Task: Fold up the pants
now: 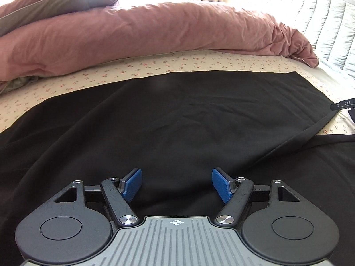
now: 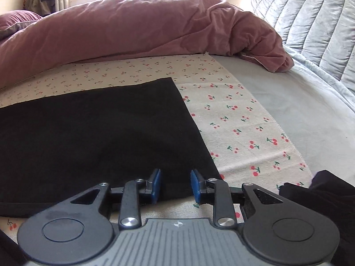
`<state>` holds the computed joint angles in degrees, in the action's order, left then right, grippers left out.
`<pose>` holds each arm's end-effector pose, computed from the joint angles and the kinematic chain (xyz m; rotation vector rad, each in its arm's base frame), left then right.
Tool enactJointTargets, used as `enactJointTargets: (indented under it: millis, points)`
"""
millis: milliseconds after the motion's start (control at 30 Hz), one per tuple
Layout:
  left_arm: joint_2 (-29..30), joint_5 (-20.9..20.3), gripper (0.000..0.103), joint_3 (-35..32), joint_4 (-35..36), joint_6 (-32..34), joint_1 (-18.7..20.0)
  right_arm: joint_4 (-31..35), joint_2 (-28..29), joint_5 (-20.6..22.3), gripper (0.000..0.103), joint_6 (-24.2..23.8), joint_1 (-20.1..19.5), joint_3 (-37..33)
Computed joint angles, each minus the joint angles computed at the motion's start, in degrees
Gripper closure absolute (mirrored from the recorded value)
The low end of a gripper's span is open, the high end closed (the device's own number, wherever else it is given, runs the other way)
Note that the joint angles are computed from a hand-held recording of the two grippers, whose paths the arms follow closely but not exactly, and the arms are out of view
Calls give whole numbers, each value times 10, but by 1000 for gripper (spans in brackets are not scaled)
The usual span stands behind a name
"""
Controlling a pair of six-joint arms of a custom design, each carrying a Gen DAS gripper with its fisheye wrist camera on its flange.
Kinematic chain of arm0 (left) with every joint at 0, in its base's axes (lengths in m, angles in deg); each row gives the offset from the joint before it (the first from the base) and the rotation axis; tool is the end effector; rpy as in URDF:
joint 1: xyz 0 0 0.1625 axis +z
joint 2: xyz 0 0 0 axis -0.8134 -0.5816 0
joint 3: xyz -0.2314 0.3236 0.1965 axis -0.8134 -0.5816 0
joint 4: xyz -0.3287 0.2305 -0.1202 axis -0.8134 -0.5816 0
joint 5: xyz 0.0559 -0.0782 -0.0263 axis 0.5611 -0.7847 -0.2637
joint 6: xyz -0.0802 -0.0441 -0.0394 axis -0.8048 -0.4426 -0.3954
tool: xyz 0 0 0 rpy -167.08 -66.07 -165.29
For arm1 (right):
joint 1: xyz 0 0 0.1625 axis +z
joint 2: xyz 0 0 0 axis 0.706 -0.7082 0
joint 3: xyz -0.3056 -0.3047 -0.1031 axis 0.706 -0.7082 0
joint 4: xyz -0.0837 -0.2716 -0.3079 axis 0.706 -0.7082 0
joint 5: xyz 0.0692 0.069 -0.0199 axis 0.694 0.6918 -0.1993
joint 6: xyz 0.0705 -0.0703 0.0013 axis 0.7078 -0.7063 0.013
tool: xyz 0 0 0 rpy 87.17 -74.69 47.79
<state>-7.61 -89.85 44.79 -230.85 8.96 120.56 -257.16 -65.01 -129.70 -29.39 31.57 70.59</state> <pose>-0.1353 -0.7368 0.0542 1.0835 2.3880 -0.6378 -0.0695 -0.5828 0.2691 -0.2581 -1.7805 1.1412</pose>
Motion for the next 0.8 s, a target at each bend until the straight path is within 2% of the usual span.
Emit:
enactJointTargets:
  millis: [67,167,300,467,633,800]
  points:
    - [-26,7,27,19,5,-10,-1,-15,-2,15,64,-19,14,10]
    - [-49,22,24,25,-6,-13,3,-4,-10,50,53,-26,41,20]
    - [-69,40,20,-4,16,-36,15,13,11,37,35,-69,88,-12]
    - [-60,86,15,-70,18,11,35,73,39,27,28,-101,131,-56]
    - [-15,122,15,-181,53,78,62,164,66,55,22,-60,147,-113]
    - [33,108,15,-274,80,124,87,234,120,69,18,-46,152,-196]
